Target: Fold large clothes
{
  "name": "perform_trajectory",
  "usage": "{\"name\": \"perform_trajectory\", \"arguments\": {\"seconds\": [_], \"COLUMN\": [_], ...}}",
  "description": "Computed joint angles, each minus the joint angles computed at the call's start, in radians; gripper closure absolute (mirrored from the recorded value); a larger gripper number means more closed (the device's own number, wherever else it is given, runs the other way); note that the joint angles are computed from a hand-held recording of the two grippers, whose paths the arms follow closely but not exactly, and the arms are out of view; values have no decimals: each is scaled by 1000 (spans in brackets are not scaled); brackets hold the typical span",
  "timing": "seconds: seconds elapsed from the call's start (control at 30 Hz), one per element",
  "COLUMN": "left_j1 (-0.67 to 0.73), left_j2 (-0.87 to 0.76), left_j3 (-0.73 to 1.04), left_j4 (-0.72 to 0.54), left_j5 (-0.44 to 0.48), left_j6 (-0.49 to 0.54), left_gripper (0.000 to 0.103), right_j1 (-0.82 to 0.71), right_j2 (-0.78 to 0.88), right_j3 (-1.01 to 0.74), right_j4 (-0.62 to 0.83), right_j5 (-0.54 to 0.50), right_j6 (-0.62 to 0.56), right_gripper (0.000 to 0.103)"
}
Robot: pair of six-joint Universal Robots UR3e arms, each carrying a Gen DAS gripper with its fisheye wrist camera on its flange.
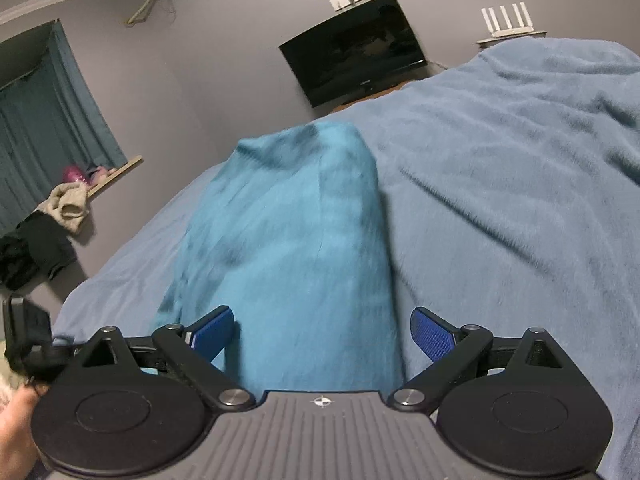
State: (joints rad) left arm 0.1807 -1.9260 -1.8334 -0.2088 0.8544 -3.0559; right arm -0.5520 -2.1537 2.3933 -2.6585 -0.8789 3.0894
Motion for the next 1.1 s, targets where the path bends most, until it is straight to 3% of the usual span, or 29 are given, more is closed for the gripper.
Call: {"name": "perform_trajectory", "arguments": {"seconds": [0.07, 0.17, 0.3, 0.4, 0.57, 0.7, 0.77, 0.8, 0.87, 1.1], "left_j1": [-6, -16, -14, -12, 21, 105, 140, 151, 168, 198], "left_j2": [1, -5, -23, -24, -11, 75, 122, 139, 153, 151], "left_j3": [-5, -7, 6, 9, -4, -38, -51, -50, -38, 18], "left_j4": [15, 44, 39, 36, 19, -182, -312, -375, -492, -760], "left_j5": [20, 62, 72, 67, 3, -147, -195, -208, -230, -257], "left_j6": [-1, 0, -6, -2, -20, 61, 154, 194, 254, 335], "left_gripper": [92, 92, 92, 92, 92, 86, 75, 74, 70, 69], "right_j1": [43, 196, 259, 239, 165, 90, 147, 221, 355, 626], "right_j2": [21, 248, 405, 337, 58, -224, -273, -242, -150, 244], "right_j3": [41, 13, -2, 12, 95, 128, 114, 100, 90, 56], "right_j4": [-77, -342, -496, -417, -237, 4, 63, 50, -21, -400], "right_j5": [-30, -201, -270, -252, -183, -136, -221, -312, -471, -799], "right_j6": [52, 130, 178, 170, 97, -5, -65, -82, -84, -65], "right_gripper": [15, 14, 13, 13, 13, 14, 14, 14, 14, 24]}}
